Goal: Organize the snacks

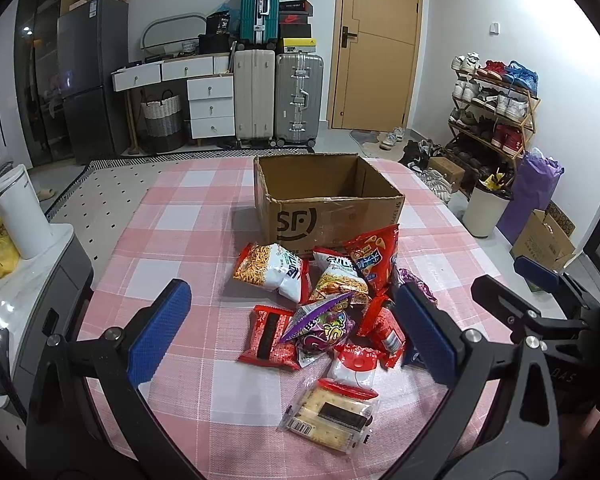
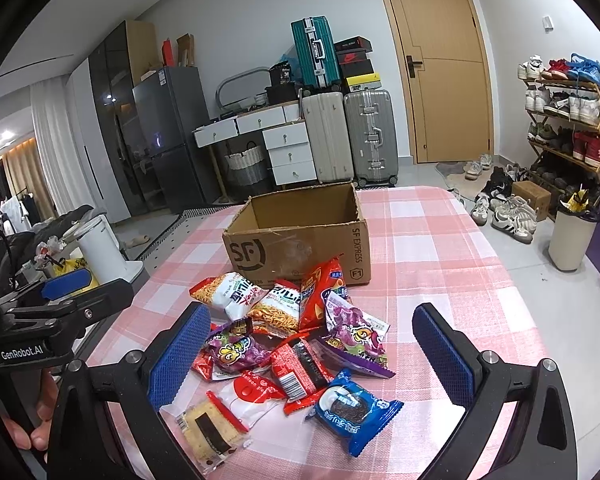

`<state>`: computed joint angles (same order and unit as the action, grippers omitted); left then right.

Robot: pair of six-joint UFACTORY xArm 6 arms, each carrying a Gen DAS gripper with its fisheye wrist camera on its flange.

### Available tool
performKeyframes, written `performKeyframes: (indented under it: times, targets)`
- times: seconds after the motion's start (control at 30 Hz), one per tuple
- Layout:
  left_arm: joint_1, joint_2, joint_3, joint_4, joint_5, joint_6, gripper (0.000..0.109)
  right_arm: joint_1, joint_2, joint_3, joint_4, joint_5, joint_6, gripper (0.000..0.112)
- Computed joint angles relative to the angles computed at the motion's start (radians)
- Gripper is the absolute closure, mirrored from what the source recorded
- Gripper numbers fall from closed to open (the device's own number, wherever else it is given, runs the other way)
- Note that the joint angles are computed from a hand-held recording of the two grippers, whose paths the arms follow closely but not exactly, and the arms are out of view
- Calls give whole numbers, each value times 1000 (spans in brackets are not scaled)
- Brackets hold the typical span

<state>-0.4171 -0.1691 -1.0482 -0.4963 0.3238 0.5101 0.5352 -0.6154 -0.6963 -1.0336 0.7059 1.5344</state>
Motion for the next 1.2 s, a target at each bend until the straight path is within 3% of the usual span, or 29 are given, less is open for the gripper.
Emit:
performKeyframes:
  times: [0.73, 0.9, 1.2]
  targets:
    - [4, 7, 10, -32, 35, 40, 6, -2, 6, -6, 0, 2, 13, 10]
    - [17, 20, -1, -95, 88, 98, 7, -1, 6, -4, -2, 7, 20, 10]
    - [16, 22, 28, -159, 112, 203, 7, -5, -6, 8, -7, 6, 30, 10]
